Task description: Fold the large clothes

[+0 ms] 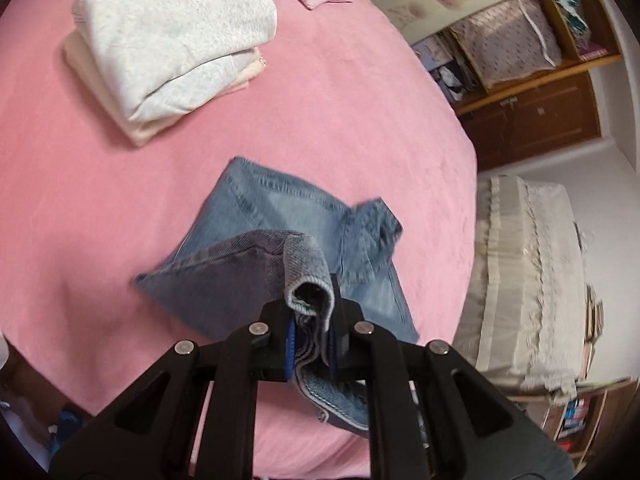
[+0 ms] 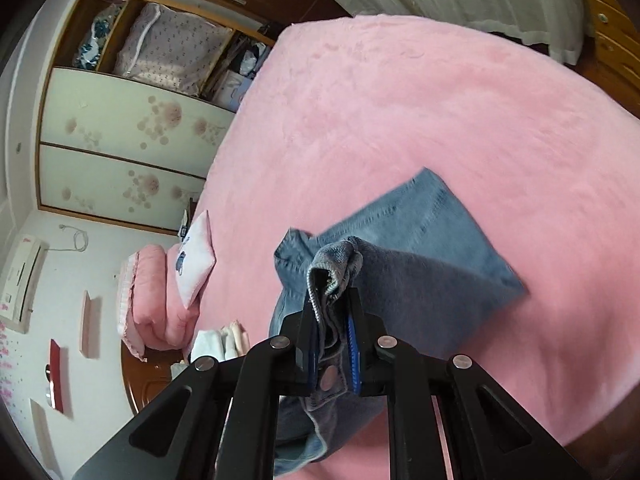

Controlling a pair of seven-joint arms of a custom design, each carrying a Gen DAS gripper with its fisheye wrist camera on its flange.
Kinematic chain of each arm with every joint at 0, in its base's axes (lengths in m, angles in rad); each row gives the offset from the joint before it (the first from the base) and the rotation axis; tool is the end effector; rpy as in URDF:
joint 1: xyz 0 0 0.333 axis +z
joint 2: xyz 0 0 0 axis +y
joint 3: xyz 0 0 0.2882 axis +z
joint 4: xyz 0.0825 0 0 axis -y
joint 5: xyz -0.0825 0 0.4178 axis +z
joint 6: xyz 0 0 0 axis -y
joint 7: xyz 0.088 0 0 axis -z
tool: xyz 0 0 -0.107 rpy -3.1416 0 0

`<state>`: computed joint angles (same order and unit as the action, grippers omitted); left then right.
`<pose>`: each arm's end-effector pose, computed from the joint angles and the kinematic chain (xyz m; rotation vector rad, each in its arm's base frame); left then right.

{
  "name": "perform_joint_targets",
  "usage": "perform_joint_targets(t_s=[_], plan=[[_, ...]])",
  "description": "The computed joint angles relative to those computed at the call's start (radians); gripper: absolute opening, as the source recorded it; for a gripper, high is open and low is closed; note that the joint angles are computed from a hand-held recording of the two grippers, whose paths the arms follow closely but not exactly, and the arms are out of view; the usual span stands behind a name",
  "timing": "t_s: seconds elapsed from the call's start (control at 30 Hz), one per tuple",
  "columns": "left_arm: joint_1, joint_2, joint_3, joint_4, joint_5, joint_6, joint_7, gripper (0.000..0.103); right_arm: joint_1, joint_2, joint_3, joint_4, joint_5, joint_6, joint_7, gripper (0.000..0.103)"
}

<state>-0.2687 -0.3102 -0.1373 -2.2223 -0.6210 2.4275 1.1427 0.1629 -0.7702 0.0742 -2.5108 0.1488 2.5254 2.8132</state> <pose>0.4954 -0.2199 0.5197 2.2716 -1.5281 0.9098 0.4101 0.1023 0.5935 -0.5597 2.2872 0.0449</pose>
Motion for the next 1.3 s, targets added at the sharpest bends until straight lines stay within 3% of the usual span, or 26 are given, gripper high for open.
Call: perform_joint_targets(t_s=[0.17, 0.3, 0.37, 0.5, 0.6, 0.67, 0.77, 0.83, 0.93, 1.0, 1.1, 1.2, 1.3], plan=[[0.02, 0.258, -0.04, 0.174, 0.085, 0.043, -0.039, 0.009, 0.033, 0.209, -0.109, 0.087, 0.069, 0.08, -0.155, 0.011], [0.041, 0.438, -0.07, 0.29, 0.149, 0.072, -0.046, 0.009, 0.031, 0.381, -0.15, 0.165, 0.136, 0.129, -0.281, 0.011], [0.049, 0.536, -0.081, 0.366, 0.189, 0.064, -0.051, 0.009, 0.029, 0.447, -0.159, 0.187, 0.162, 0.155, -0.299, 0.011], [0.064, 0.691, -0.095, 0.504, 0.254, -0.002, -0.073, 0.01, -0.022, 0.54, -0.112, 0.214, 0.147, 0.168, -0.284, 0.011], [0.056, 0.787, -0.092, 0.619, 0.331, -0.095, -0.106, 0.014, -0.049, 0.62, -0.09, 0.276, 0.092, 0.137, -0.216, 0.012], [0.064, 0.82, -0.102, 0.656, 0.338, -0.107, -0.102, 0.017, -0.055, 0.638, -0.088, 0.297, 0.071, 0.133, -0.202, 0.015], [0.081, 0.837, -0.119, 0.675, 0.323, -0.115, -0.087, 0.027, -0.075, 0.637, -0.08, 0.325, -0.02, 0.119, -0.149, 0.024], [0.091, 0.815, -0.125, 0.652, 0.307, -0.1, -0.078, 0.045, -0.091, 0.622, -0.077, 0.336, -0.092, 0.105, -0.117, 0.029], [0.048, 0.738, -0.073, 0.577, 0.406, 0.008, -0.169, 0.067, -0.104, 0.585, -0.079, 0.356, -0.15, 0.056, -0.112, 0.031], [0.022, 0.677, -0.038, 0.523, 0.497, 0.067, -0.269, 0.07, -0.106, 0.548, -0.081, 0.37, -0.167, 0.018, -0.138, 0.033], [0.037, 0.593, -0.051, 0.455, 0.537, 0.101, -0.261, 0.07, -0.102, 0.494, -0.075, 0.396, -0.181, -0.062, -0.187, 0.033], [0.054, 0.489, -0.081, 0.358, 0.513, 0.118, -0.19, 0.07, -0.101, 0.443, -0.042, 0.41, -0.237, -0.135, -0.191, 0.033], [0.065, 0.398, -0.108, 0.275, 0.408, 0.094, -0.057, 0.07, -0.08, 0.39, 0.008, 0.376, -0.288, -0.16, -0.164, 0.033]])
